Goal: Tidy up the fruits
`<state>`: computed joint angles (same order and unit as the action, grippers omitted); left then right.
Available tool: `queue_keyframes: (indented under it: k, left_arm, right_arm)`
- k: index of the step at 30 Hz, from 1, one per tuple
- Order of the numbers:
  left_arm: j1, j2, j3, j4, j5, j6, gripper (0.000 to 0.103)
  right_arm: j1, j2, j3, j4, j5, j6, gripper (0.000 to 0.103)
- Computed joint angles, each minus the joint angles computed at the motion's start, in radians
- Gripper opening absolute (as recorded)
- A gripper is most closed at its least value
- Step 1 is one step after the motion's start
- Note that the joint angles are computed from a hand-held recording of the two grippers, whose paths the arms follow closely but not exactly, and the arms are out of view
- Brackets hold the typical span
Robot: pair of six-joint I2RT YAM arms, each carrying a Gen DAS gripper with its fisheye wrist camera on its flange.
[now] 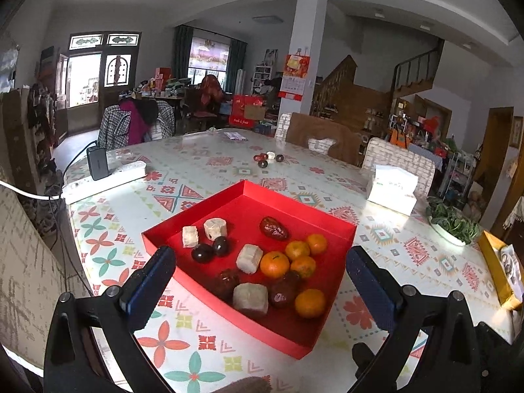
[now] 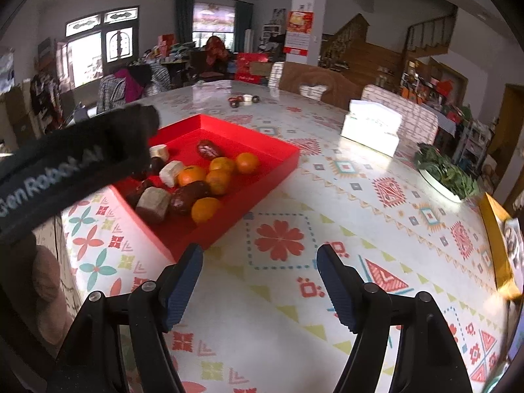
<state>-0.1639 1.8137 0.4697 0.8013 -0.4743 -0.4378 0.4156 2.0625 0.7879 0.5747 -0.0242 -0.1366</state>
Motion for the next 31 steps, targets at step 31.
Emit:
queue_keyframes:
  k: [31]
  left_arm:
    - [0.109,-0.01,0.048,-0.103,0.159,-0.008,0.103]
  right_arm:
    - [0.028,0.018,0.069,-0.052,0.017,-0.01,0.081]
